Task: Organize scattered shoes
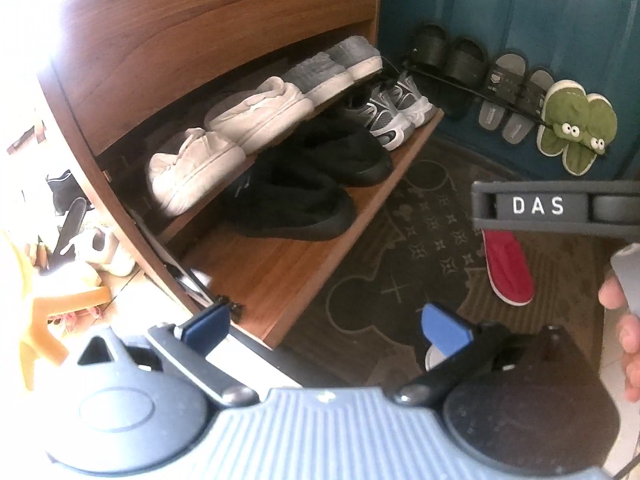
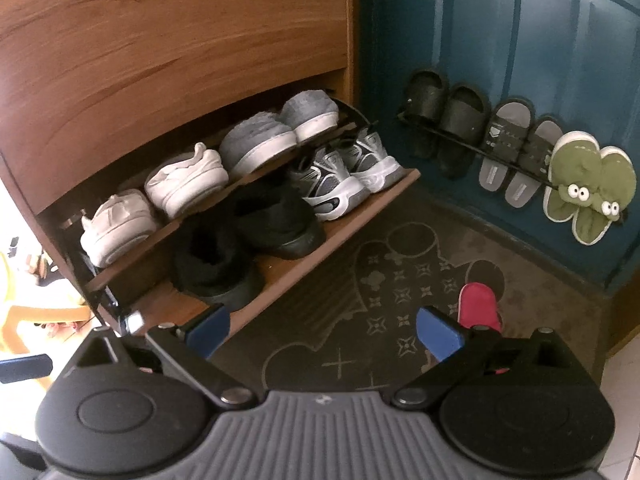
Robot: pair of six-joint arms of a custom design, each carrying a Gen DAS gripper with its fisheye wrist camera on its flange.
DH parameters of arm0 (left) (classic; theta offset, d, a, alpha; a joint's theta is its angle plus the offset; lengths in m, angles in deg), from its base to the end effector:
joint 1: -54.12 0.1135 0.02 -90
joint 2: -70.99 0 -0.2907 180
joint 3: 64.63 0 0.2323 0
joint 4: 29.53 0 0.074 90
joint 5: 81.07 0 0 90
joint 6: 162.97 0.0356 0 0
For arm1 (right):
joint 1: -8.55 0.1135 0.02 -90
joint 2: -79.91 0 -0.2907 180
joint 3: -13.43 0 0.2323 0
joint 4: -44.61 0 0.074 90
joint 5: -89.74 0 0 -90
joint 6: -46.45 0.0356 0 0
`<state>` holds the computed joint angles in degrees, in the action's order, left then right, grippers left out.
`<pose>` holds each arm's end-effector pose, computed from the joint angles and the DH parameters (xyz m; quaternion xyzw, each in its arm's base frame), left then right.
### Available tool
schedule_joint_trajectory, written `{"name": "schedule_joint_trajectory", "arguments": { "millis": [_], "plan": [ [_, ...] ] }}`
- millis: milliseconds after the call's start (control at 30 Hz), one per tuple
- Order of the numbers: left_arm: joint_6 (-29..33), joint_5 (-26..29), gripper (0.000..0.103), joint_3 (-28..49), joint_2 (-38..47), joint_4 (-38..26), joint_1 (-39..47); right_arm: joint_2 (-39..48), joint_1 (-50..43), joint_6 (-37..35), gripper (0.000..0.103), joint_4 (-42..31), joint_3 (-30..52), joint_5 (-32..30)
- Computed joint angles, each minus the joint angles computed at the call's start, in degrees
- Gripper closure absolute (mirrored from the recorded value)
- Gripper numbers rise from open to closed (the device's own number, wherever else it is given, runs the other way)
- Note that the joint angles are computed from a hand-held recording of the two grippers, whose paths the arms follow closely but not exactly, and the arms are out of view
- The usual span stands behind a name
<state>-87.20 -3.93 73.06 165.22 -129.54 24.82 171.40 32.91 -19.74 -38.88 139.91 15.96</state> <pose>0.2393 -0.1252 0.4725 0.0928 0.9477 -0.0064 0.3054 0.2679 0.1104 0.4563 0.0455 0.9260 0.0227 0.3740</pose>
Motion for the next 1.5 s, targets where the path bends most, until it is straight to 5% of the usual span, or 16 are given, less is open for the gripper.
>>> {"name": "schedule_joint_trajectory", "arguments": {
  "millis": [1167,1500],
  "plan": [
    [0.8,-6.8,0.0,-4.7,2.8,6.3,-8.2,-4.0,-10.2,-3.8,0.003,5.5,-11.7,-6.9],
    [0.5,-7.1,0.0,-3.1,4.4,7.1,-7.9,-1.6,-10.0,-5.1,0.003,6.9,-7.7,-6.8]
  ]
}}
